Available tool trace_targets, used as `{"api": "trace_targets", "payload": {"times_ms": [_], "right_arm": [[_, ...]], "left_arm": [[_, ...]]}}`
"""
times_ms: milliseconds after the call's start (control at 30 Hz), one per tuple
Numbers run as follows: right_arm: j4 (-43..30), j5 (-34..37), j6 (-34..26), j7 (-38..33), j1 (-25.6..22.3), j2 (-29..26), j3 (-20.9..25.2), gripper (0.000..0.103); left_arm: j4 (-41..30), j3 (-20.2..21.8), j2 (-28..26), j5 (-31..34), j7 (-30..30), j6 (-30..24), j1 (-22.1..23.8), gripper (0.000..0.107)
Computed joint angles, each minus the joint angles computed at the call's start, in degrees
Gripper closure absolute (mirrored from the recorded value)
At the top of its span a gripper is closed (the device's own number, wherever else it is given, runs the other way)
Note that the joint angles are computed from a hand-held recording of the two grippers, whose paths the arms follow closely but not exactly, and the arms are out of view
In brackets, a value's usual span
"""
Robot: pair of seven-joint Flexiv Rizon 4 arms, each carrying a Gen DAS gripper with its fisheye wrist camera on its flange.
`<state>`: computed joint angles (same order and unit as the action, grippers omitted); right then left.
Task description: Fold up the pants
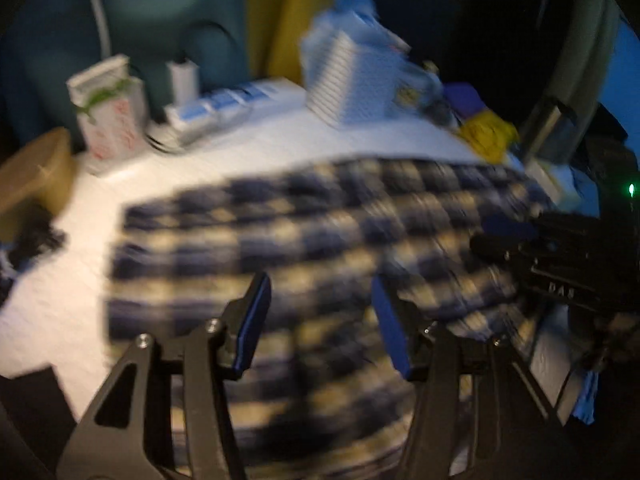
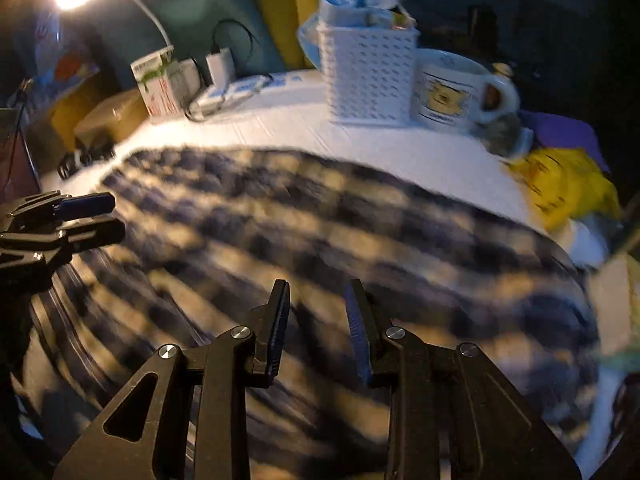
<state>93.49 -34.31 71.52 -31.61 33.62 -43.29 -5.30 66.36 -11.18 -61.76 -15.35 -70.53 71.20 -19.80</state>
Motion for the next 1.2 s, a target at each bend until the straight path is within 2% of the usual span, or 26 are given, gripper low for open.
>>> {"api": "trace_targets", "payload": {"times_ms": [100,133,167,300,400,467,533,667,733,800,833,933,1067,1200], "right_arm": [[5.1,-1.2,-0.4,2.6,0.8,2.1,-2.1,0.072],[7.4,-2.5,2.5,4.3,1.2,2.8,-3.4,0.072],[9.7,-3.9,5.4,5.9,1.9,3.7,-5.1,0.072],[16.3,-9.3,6.3,12.0,5.7,7.6,-11.2,0.072],[21.0,-13.7,9.9,18.0,6.0,10.1,-14.0,0.072],[23.6,-17.3,10.0,21.5,7.1,12.0,-16.0,0.072],[25.6,-20.2,10.1,23.8,6.8,13.6,-16.4,0.072],[28.0,-24.0,7.4,27.3,5.9,16.8,-14.5,0.072],[28.6,-30.7,9.8,32.9,6.4,17.6,-16.4,0.072],[27.0,-40.8,14.2,40.6,7.1,17.0,-19.4,0.072],[26.0,-42.8,14.6,41.9,7.0,16.4,-19.3,0.072],[22.8,-39.8,13.4,38.4,5.1,13.6,-15.1,0.072],[20.0,-29.8,6.9,30.1,1.1,10.4,-6.2,0.072],[20.7,-33.9,6.3,33.5,-0.7,11.2,-4.6,0.072]], "left_arm": [[-3.3,3.2,-2.6,0.0,-4.5,-4.1,-2.4,0.052],[-2.4,3.1,-2.7,0.8,-4.3,-0.9,-2.5,0.052],[-2.5,4.9,-2.6,2.0,-5.5,-1.2,-3.5,0.052],[-4.0,7.2,-2.7,4.1,-8.4,-2.6,-4.5,0.052],[-2.1,10.9,-1.5,6.8,-12.7,-2.1,-6.2,0.052],[-0.6,11.6,-0.3,7.9,-14.9,-2.1,-6.3,0.052],[2.1,10.6,1.2,8.6,-16.3,-0.3,-5.9,0.052],[9.7,4.5,4.9,8.8,-13.8,7.7,-3.8,0.052],[11.4,2.6,5.6,8.4,-12.1,9.8,-3.7,0.052],[12.5,1.4,5.9,7.6,-11.2,10.6,-3.9,0.052],[12.6,1.4,5.8,7.1,-10.9,10.3,-4.1,0.052],[12.9,2.8,5.6,6.3,-11.5,9.4,-5.7,0.052],[14.9,3.6,5.9,5.8,-12.5,10.4,-6.2,0.052],[17.9,3.5,6.5,5.7,-13.6,13.9,-5.8,0.052]]}}
